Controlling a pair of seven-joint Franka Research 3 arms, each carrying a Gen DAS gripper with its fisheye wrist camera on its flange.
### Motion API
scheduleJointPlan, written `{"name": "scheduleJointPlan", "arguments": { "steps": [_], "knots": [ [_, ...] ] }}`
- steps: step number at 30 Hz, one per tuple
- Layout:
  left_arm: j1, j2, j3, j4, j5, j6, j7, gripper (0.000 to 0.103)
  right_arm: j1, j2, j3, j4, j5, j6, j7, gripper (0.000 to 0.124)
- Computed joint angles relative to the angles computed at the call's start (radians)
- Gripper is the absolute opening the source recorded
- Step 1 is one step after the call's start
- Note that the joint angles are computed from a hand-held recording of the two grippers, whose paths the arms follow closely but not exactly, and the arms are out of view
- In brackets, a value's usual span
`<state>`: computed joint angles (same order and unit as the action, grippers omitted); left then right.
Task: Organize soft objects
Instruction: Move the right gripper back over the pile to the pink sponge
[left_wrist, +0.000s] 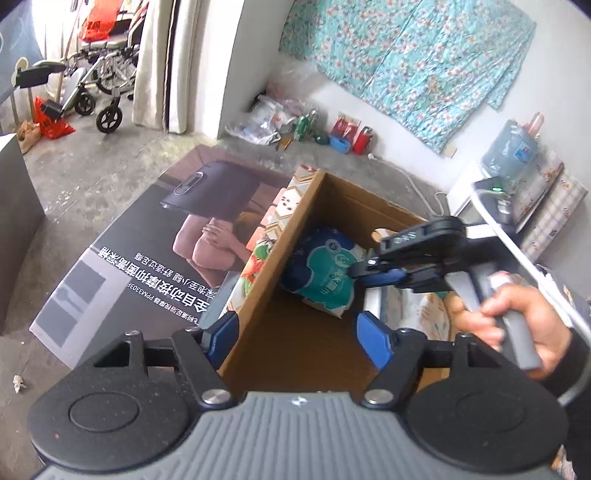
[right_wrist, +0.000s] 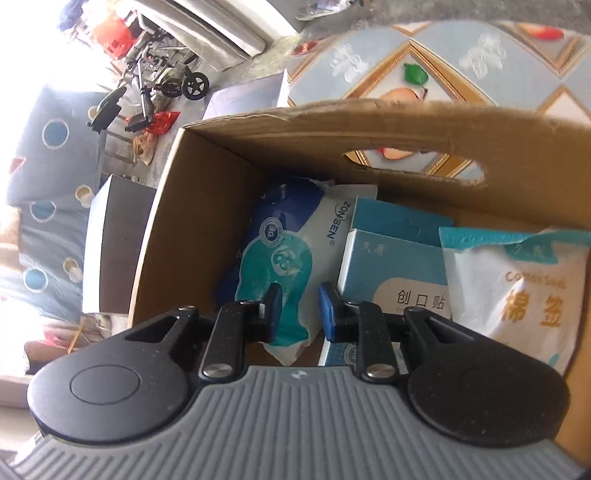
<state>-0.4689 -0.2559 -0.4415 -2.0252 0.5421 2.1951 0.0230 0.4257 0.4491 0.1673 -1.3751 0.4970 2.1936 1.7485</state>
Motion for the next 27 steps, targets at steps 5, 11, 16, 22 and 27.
{"name": "scheduleJointPlan", "arguments": {
  "steps": [5, 11, 16, 22, 27],
  "knots": [
    [-0.010, -0.009, -0.038, 0.005, 0.060, -0.029, -0.040, 0.076, 0.011, 0.005, -0.002, -0.034, 0.004, 0.074, 0.019, 0.037],
    [-0.036, -0.007, -0.058, 0.014, 0.102, -0.043, -0.052, 0.078, -0.005, -0.048, 0.007, -0.114, 0.055, 0.129, 0.029, 0.044],
    [-0.056, -0.001, -0.085, 0.025, 0.162, -0.062, -0.071, 0.082, -0.050, -0.256, 0.026, -0.323, 0.194, 0.238, -0.118, 0.056],
    [-0.079, 0.033, -0.111, 0.033, 0.262, 0.006, -0.132, 0.087, -0.066, -0.596, -0.044, -0.634, 0.429, 0.236, -0.361, 0.070],
    [-0.127, 0.134, -0.120, 0.114, 0.338, 0.014, -0.108, 0.088, -0.088, -0.875, -0.118, -0.885, 0.348, 0.232, -0.324, 0.070]
  ]
}}
